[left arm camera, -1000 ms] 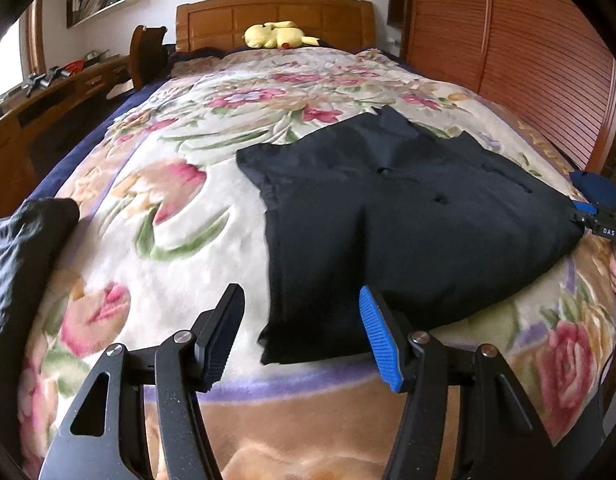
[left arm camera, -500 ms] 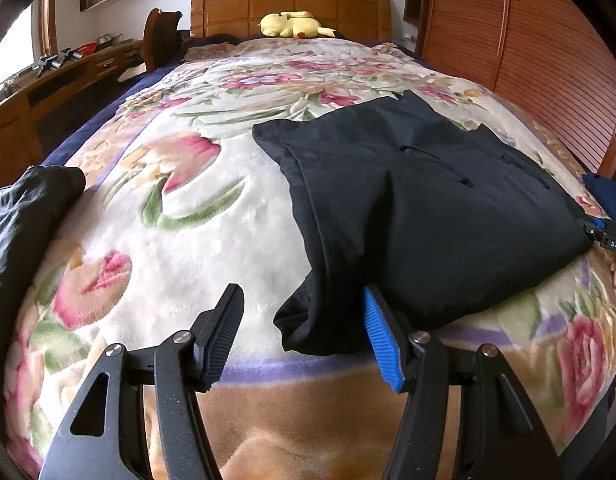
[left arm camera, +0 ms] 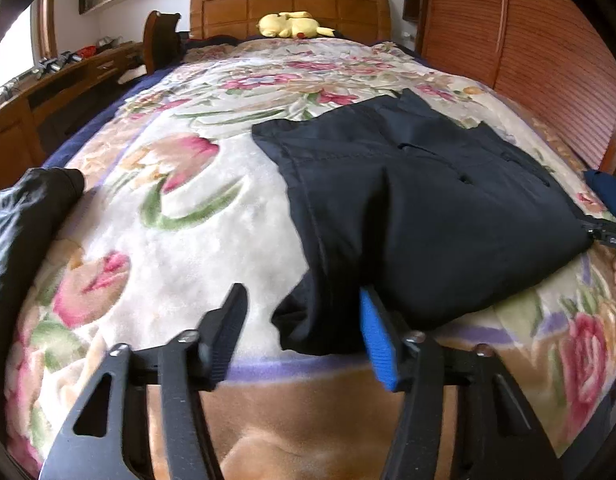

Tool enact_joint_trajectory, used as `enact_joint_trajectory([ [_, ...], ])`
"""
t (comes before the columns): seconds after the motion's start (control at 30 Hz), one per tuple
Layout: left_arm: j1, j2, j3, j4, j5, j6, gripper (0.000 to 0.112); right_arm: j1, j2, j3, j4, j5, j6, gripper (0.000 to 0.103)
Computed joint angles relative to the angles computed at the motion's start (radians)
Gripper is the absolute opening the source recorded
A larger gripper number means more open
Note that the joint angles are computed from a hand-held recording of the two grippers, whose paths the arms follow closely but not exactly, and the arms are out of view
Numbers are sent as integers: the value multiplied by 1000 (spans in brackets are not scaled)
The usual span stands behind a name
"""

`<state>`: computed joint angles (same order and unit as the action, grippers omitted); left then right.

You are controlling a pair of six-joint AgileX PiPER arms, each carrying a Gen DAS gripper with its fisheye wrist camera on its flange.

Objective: Fold large clothes

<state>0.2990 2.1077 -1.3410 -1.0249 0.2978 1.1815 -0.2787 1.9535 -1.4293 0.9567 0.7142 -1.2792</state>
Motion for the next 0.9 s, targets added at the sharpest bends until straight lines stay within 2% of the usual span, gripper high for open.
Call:
enact_joint_trajectory([
  [0.1, 11, 6, -10, -25, 55, 25, 29, -7, 11, -18, 5, 45, -15, 48],
  [0.17, 9, 0, -3, -39, 58, 37, 14, -11, 9, -13, 19, 61, -43, 33],
  [0.27, -5, -34, 38, -95, 26, 96, 7, -6, -19, 21, 25, 36, -76, 16],
  [0.37, -1, -81, 82, -199, 15, 210, 5, -14, -49, 42, 29, 36, -88, 12],
  [0.57, 26, -190, 183, -372, 48, 412, 4, -67, -186, 179, 92, 67, -203, 10],
  [0.77, 86, -349, 352, -452, 155, 534, 4, -208, -331, 320, 103, 198, -292, 9],
  [0.9, 111, -444, 488, -527, 184, 650, 4, -332, -401, 378, 76, 313, -324, 9],
])
